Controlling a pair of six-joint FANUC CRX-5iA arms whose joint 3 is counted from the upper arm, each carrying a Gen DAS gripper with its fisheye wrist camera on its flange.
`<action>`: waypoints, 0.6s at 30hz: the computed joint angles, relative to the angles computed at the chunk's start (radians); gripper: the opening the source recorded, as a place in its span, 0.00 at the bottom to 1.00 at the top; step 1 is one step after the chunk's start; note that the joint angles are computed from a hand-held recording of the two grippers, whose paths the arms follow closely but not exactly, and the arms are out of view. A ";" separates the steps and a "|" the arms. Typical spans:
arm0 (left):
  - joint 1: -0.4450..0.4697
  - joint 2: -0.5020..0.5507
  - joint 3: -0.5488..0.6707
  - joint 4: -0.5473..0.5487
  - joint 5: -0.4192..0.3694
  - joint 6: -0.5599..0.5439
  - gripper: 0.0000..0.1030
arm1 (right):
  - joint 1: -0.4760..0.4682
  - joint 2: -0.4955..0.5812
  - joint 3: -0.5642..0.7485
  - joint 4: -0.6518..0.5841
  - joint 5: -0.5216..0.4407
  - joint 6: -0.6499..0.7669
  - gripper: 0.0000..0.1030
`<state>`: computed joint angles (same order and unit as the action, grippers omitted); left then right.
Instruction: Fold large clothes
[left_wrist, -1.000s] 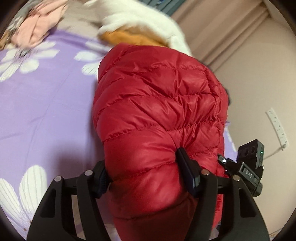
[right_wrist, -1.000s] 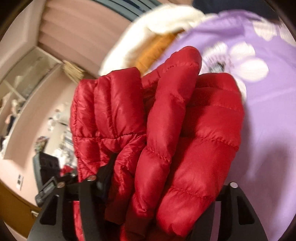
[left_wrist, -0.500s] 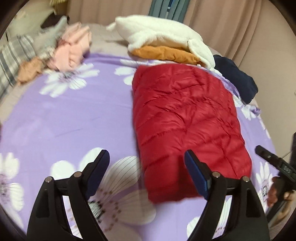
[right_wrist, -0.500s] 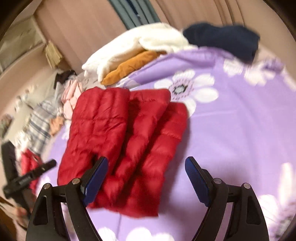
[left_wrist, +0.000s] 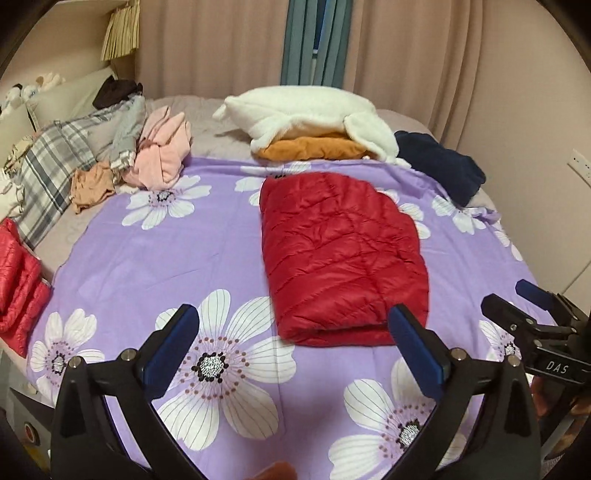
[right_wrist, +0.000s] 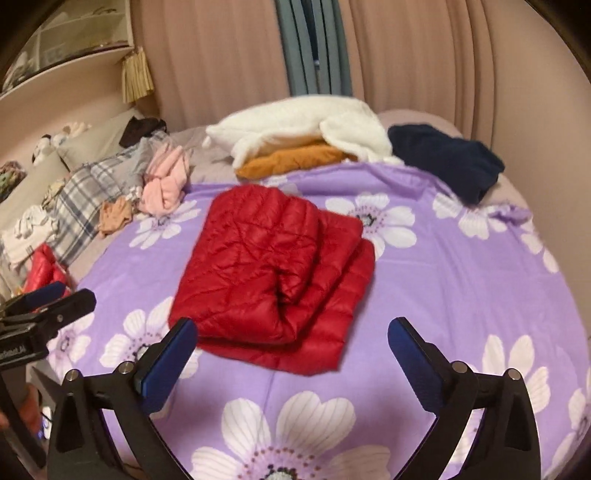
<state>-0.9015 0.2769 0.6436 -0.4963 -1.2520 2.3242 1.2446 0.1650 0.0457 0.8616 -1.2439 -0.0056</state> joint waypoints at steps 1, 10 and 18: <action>-0.006 0.002 0.009 -0.001 -0.013 -0.001 1.00 | 0.006 0.000 0.000 0.013 -0.008 -0.001 0.99; -0.056 0.020 0.043 -0.052 -0.070 0.018 1.00 | 0.036 0.030 0.028 0.024 -0.070 0.002 0.99; -0.060 0.021 0.041 -0.049 -0.072 0.015 1.00 | 0.038 0.036 0.039 0.019 -0.072 0.008 0.99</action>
<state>-0.9614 0.2983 0.6849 -0.5450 -1.3239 2.3396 1.2825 0.2005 0.0845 0.8806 -1.3160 0.0021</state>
